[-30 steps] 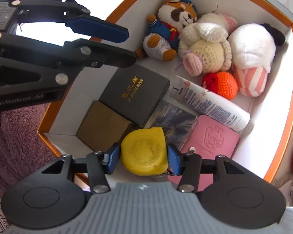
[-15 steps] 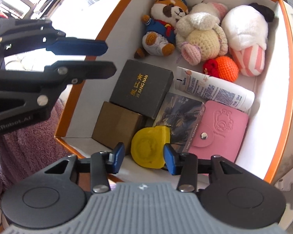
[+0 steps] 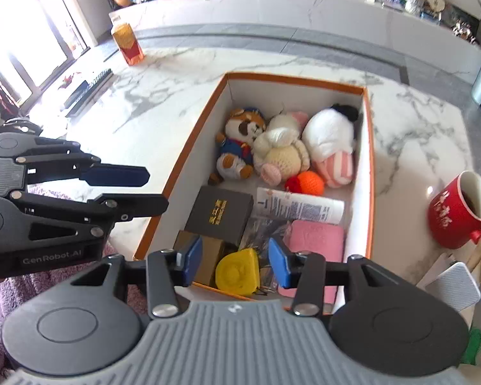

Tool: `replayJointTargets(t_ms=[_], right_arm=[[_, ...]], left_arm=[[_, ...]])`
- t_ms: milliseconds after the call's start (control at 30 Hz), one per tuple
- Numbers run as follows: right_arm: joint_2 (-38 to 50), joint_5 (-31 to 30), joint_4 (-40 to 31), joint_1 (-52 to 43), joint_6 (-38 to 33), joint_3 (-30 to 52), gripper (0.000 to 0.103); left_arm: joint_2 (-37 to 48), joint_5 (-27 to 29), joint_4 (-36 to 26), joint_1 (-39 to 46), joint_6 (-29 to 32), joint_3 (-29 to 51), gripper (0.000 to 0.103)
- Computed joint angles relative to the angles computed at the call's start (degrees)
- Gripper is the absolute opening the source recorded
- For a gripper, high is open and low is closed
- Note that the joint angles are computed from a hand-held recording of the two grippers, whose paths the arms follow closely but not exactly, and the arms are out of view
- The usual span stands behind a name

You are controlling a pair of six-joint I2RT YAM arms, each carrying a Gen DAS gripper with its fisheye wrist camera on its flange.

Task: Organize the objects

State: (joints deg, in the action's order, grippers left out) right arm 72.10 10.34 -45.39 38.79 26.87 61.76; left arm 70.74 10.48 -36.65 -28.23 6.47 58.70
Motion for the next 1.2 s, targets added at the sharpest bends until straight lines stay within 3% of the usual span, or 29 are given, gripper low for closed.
replayJointTargets(t_ms=[133, 333, 433, 567, 633, 700, 767, 933, 1200], right_arm=[[-6.6, 12.7, -2.3, 8.7, 5.7, -1.1, 0.054], [-9.4, 30.7, -5.7, 22.6, 18.6, -2.6, 0.057], [-9.0, 37.0, -9.3, 28.2, 26.9, -3.0, 0.061], [-6.8, 42.2, -15.8, 34.6, 38.4, -2.9, 0.067], [-6.0, 43.6, -16.7, 36.6, 42.2, -3.5, 0.069], [-5.3, 45.6, -16.9, 38.4, 45.6, -4.2, 0.081], [-4.4, 46.5, -16.9, 39.3, 47.8, -4.8, 0.082], [-3.8, 42.5, -13.6, 37.6, 47.4, -7.2, 0.083], [-2.9, 37.4, -8.9, 34.3, 44.4, -11.6, 0.086]], left_arm=[[-5.9, -3.9, 0.5, -3.0, -2.3, -2.2, 0.051], [-13.8, -9.3, 3.7, -6.4, -6.9, -7.4, 0.07], [-18.3, -12.9, 6.8, -7.7, -8.7, -11.5, 0.089], [-23.2, -18.7, 11.6, -10.0, -11.1, -17.1, 0.091], [-24.1, -23.0, 12.8, -12.1, -12.1, -19.0, 0.092], [-24.1, -28.6, 13.4, -14.7, -13.3, -20.4, 0.092], [-23.5, -30.9, 13.2, -15.8, -13.9, -21.0, 0.092], [-21.9, -27.2, 11.6, -14.0, -15.4, -21.3, 0.092], [-17.5, -26.6, 10.5, -14.0, -17.1, -21.8, 0.092]])
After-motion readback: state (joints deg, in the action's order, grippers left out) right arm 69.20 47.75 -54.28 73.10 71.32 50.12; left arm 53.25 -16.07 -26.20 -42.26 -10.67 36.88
